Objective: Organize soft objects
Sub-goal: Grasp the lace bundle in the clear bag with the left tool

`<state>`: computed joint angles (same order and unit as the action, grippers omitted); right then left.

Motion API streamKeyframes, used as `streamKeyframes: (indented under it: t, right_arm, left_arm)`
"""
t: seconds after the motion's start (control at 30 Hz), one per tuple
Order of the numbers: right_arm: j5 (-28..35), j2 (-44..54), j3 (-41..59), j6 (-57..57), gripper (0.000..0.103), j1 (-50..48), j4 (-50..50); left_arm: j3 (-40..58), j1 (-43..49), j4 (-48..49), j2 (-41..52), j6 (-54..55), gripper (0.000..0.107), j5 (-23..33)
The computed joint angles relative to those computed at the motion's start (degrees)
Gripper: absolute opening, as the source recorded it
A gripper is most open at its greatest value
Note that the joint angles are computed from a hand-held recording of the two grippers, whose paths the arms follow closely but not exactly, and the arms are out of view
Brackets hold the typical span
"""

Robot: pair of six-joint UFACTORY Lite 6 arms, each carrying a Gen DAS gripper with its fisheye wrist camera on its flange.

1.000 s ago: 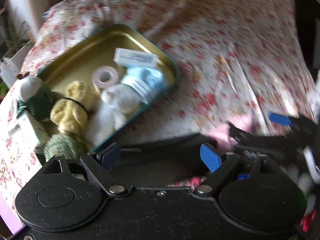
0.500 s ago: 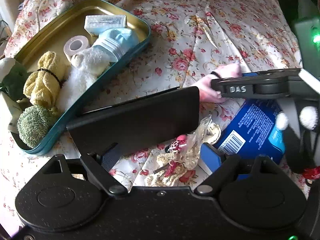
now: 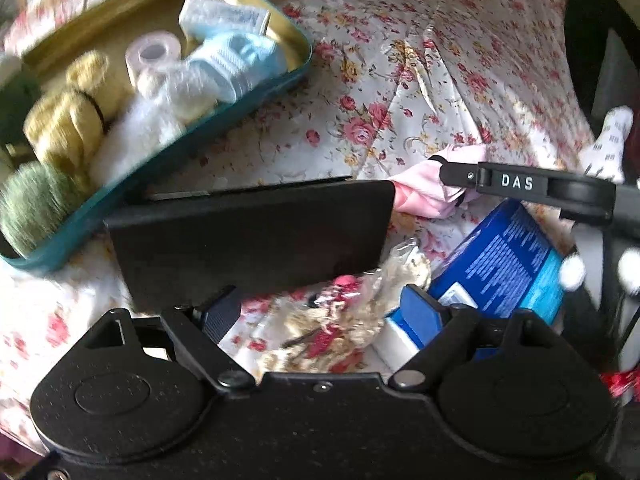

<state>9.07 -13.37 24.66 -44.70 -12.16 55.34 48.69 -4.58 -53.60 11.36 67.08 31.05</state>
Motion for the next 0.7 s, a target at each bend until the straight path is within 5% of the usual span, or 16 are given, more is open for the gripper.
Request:
streamKeyframes:
  t: [0.17, 0.27, 0.7]
  right_arm:
    - [0.84, -1.44, -0.87, -1.79, 0.034, -1.32, 1.76]
    - [0.63, -2.07, -1.14, -1.77, 0.033, -1.32, 1.96]
    - [1.29, -5.34, -2.07, -1.42, 0.029, -4.29, 1.6]
  left_arm:
    - [4.5, 3.48, -2.35, 4.97, 1.82, 0.042, 9.76]
    - [4.51, 3.57, -2.19, 4.58, 1.36, 0.028, 10.27]
    - [3.67, 4.77, -0.57, -0.29, 1.27, 0.021, 12.39]
